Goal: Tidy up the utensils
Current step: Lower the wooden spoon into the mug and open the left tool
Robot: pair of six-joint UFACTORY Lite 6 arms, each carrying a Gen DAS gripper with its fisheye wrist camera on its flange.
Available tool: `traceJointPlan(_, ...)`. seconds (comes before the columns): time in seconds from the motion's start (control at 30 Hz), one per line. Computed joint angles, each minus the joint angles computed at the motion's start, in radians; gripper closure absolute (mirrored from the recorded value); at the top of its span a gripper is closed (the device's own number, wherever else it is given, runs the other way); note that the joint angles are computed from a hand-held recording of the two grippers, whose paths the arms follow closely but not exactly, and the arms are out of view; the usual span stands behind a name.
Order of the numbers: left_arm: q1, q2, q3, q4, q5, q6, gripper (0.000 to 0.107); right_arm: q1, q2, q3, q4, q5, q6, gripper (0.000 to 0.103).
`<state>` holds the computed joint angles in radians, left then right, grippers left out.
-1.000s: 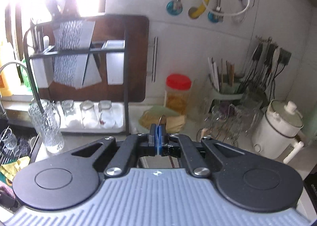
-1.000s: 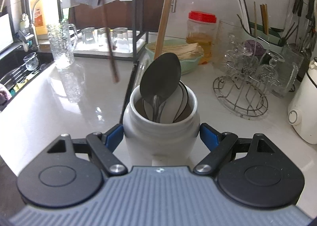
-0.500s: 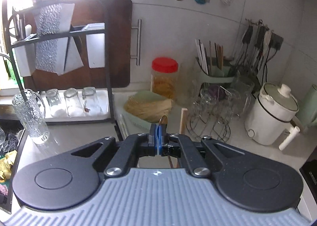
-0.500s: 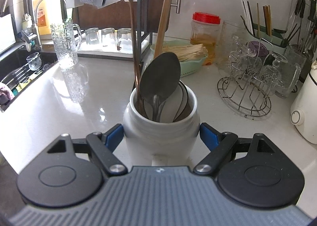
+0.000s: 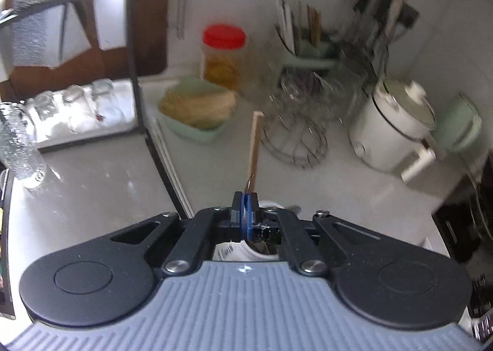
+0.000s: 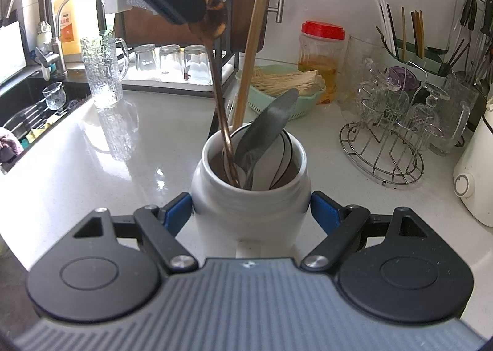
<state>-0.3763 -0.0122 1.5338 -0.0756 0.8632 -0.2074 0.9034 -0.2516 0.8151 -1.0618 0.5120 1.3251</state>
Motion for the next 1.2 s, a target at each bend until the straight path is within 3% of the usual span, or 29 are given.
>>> traceJointPlan(0.2,0.012,0.061,0.038,-0.07,0.063,0.056,0.105,-0.002,-0.002,-0.005,-0.011,-0.007,0.005,0.017)
traceJointPlan(0.43,-0.014,0.068,0.01,-0.066,0.058,0.032,0.104,0.001,0.002,-0.007,-0.033,-0.006,0.028,0.017)
traceJointPlan(0.8,-0.021,0.017,-0.055,-0.071,0.018,0.053,0.104,0.0,-0.003,-0.013,-0.035,-0.011,0.031,0.017)
traceJointPlan(1.1,-0.018,-0.043,-0.081,-0.03,-0.041,0.003,0.096,-0.015,-0.007,-0.014,-0.022,-0.028,0.007,0.017)
traceJointPlan(1.2,-0.012,-0.054,-0.09,-0.015,-0.064,-0.01,0.095,-0.022,0.009,0.019,0.055,-0.015,-0.057,0.017)
